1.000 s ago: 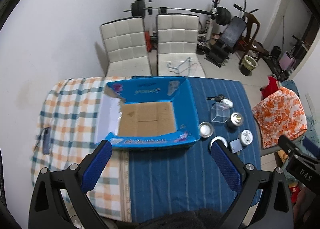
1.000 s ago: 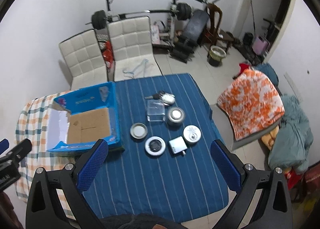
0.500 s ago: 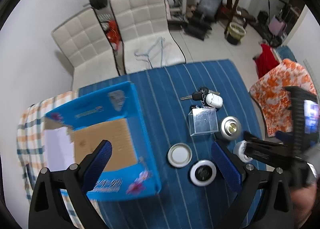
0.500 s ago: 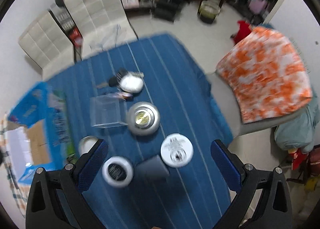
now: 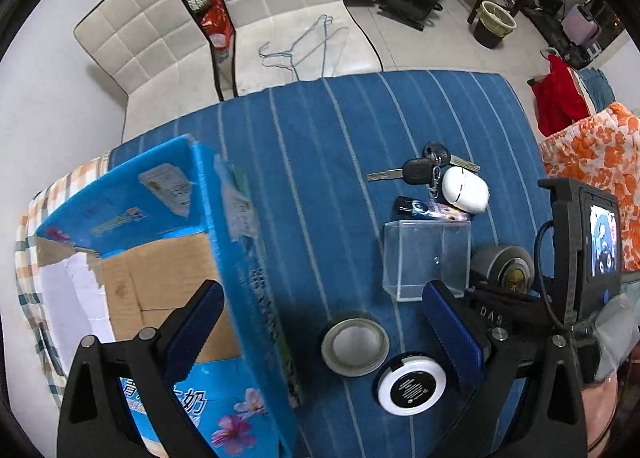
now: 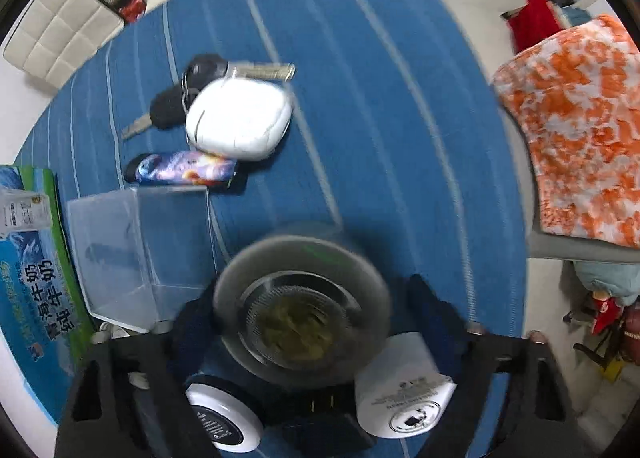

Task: Organize rigid objects
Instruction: 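Grasp the clear plastic cube box with the left gripper while the right grasps the silver tin, then carry the cube box and silver tin into the blue carton with both grippers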

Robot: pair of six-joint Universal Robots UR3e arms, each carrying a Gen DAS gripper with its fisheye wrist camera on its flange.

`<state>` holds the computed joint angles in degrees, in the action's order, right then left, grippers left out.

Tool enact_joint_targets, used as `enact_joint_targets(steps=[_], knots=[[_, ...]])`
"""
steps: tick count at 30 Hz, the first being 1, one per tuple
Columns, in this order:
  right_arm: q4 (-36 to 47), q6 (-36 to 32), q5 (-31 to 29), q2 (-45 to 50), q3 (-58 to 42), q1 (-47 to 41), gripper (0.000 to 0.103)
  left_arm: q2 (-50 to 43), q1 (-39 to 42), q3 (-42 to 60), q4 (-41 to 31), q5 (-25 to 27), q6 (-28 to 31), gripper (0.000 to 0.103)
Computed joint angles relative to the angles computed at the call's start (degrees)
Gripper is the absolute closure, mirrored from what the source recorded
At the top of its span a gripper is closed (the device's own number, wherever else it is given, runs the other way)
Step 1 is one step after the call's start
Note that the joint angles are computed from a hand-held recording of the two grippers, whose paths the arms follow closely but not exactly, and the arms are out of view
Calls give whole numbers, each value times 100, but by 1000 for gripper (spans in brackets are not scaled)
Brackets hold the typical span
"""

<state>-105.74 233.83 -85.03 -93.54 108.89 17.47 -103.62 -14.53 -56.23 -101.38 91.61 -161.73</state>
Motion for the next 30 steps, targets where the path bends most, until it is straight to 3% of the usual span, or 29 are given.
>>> enact_joint_targets(steps=[4,8,18,21,22,27,28,30], knots=[[744,-57,-278,-159,-176,-9,29,-484,-223,506,-223,-77,-116,1],[606,-365,53,-1055,690,-622,29,-1121,-508,976,-507,-212,-246,1],[328,-317,204,-1548,1331,-954,29,-2080,-955,1029,-488,-21,-419,8],[254,-241,174,-1370,1250,-852,29,-2219,-913,974,-522,-86,-413,15],[260,-255,163,-1317,1226,-829,28,-2220,-906,874,-492,-91,-343,24],[346,-89,-115,-905,969,-546,29,-1667,-1021,-126,308,46,-285,33],[362,-46,-121,-935,977,-546,29,-1557,-1012,-255,399,39,-299,41],[388,38,-133,-1042,1014,-532,30,-1422,-999,-390,453,68,-299,41]])
